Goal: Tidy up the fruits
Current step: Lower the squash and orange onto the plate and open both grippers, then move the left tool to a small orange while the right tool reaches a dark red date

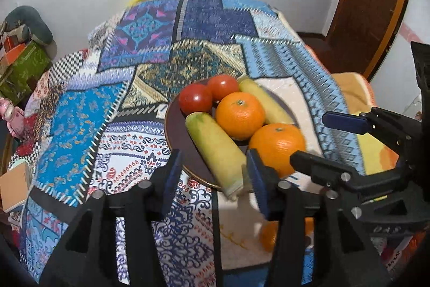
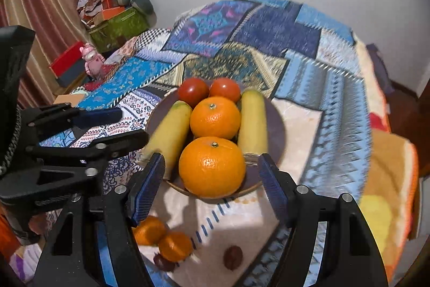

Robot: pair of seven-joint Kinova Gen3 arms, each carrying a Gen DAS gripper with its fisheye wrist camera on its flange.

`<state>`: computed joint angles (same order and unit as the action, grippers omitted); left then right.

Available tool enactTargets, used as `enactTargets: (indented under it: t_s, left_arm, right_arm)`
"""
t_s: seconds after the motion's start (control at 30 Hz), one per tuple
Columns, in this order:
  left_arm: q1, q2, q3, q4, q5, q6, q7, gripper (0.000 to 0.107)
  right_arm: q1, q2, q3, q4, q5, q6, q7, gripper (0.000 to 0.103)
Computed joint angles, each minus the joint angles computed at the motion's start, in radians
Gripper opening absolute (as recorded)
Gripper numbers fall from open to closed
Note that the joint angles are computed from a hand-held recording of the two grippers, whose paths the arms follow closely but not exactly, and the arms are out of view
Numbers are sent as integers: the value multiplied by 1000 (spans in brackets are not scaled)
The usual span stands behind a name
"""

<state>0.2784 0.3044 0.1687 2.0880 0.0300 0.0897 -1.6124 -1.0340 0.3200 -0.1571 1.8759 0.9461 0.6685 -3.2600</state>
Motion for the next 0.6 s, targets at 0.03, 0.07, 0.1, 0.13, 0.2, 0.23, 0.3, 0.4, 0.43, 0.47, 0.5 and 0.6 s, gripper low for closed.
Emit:
enactTargets:
  t_s: [0.03,0.07,0.1,0.13,0.2,0.23,0.3,0.4,0.43,0.47,0.5,0.6]
  left_arm:
    - [-6,-15,9,11,1,-6,-1,56]
    - [-14,-37,20,26,3,-10,-4,57]
    - [-31,-56,40,39,8,-12,-9,58]
    - [-40,-66,52,45,11,-11,-13,58]
    - [-65,-98,82,66,23,-8,-23,59]
    - [-73,-107,91,73,29,-7,-28,60]
    - [-108,-131,127,94,52,-7,-44,62]
    - [-167,-154,188,128,97,-11,-79,65]
    - [-176,-157,198,136,108,-12,-90,65]
    - [-166,-159,189,145,113,-9,-92,65]
    - [-160,-160,185,151,118,-7,-96,65]
    - [-184,-153,217,176,152,-5,-125,65]
  right_arm:
    - [-12,-8,0,2,5,19,-8,68]
    - [-23,-17,-4,5,12,39,-20,69]
    - [-35,-30,-10,11,22,61,-34,69]
    - [-42,-37,-17,14,30,83,-47,69]
    - [-60,-51,-37,18,45,144,-76,69]
    - [-63,-55,-48,19,50,167,-86,69]
    - [-74,-71,-70,34,65,203,-126,69]
    - [-77,-89,-102,54,71,235,-177,70]
    - [-74,-90,-110,59,72,237,-187,70]
    - [-76,-92,-118,64,74,242,-202,70]
    - [-78,-95,-125,72,78,244,-225,70]
    - [-89,-91,-143,97,87,242,-286,70]
